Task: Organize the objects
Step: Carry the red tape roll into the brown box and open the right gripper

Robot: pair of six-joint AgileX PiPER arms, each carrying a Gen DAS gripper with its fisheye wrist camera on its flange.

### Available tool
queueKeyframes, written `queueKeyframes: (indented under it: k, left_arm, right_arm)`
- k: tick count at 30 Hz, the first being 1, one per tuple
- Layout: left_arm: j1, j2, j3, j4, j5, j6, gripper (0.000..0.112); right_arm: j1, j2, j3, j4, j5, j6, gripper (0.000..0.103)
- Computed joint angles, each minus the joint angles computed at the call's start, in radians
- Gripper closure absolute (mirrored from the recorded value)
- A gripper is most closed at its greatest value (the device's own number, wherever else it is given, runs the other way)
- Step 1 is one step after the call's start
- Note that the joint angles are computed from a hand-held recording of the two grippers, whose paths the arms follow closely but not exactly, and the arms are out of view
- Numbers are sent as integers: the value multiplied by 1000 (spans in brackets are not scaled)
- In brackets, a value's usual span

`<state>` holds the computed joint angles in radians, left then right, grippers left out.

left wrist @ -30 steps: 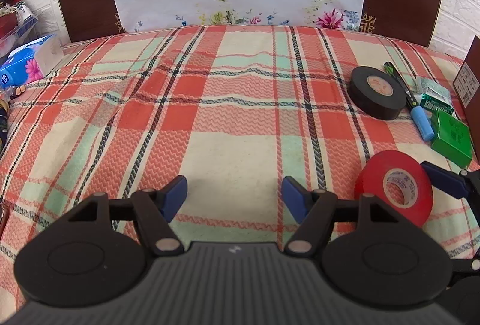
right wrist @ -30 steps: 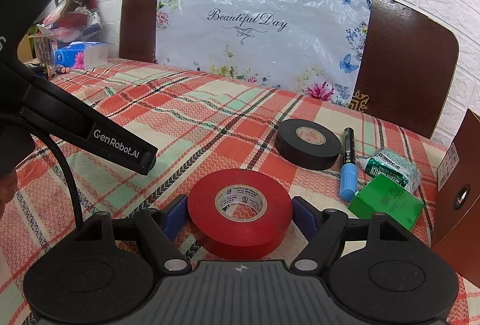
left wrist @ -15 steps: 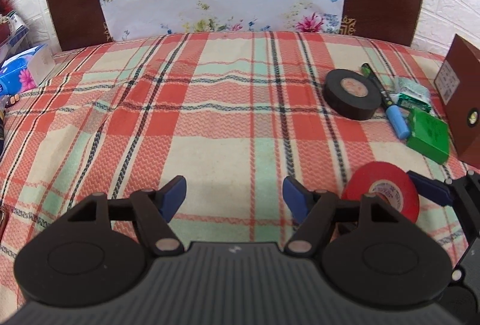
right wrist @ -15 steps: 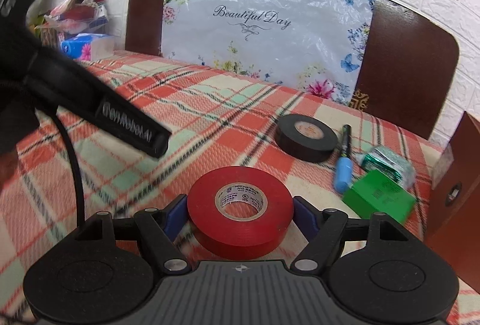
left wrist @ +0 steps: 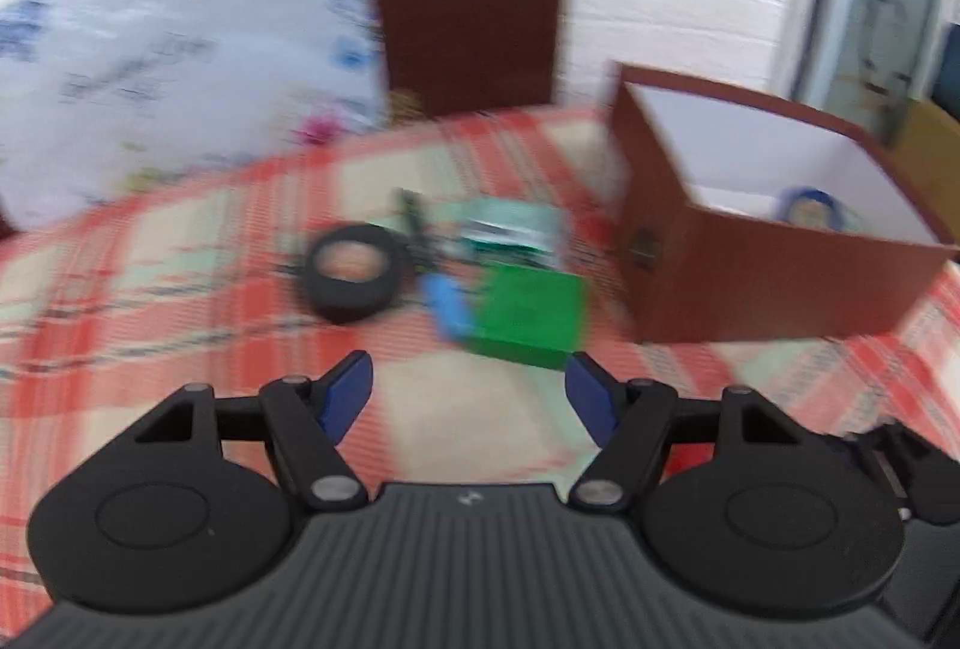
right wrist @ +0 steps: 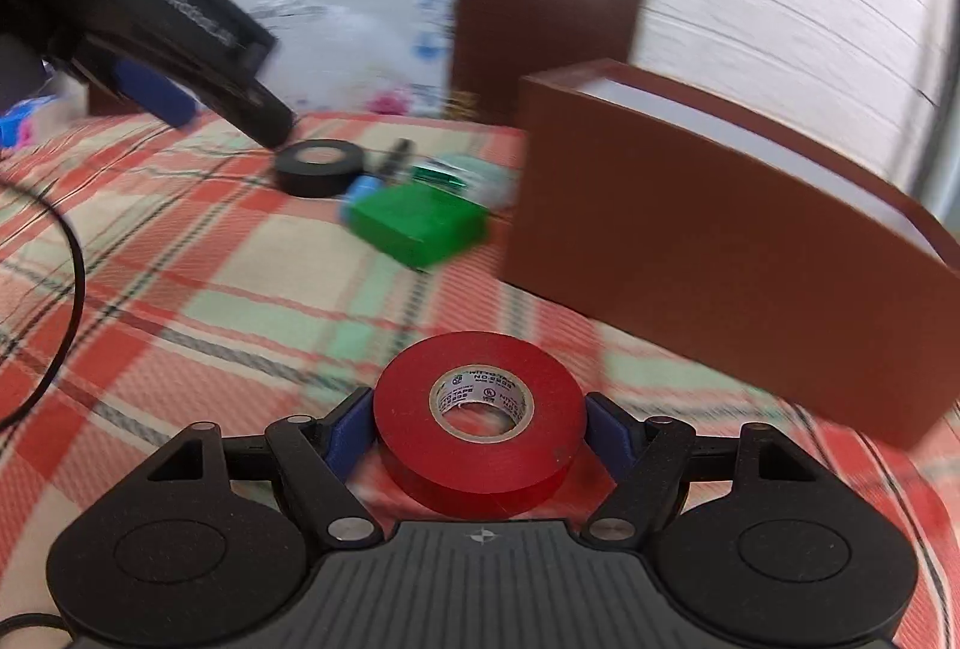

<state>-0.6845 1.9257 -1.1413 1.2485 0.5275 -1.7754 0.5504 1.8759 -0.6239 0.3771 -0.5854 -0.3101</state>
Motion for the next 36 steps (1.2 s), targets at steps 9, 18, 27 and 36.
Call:
queueKeyframes:
  k: [9,18,27,36]
  left_arm:
    - [31,226,-266,-669,-159,680,42]
    - [-10,148,-255,-521,-148,665,82]
    - [-9,243,-576,-351,-41,738,77]
    - [14,390,-792,-503,9,836,67]
  right_arm:
    - [-115,-13,50,-291,4,214,23]
    - [-108,-4,115,-324,-245,202,34]
    - [-177,23,-93,-248,-310,100,34]
    - [-277,149,-403,-104,-4,98,18]
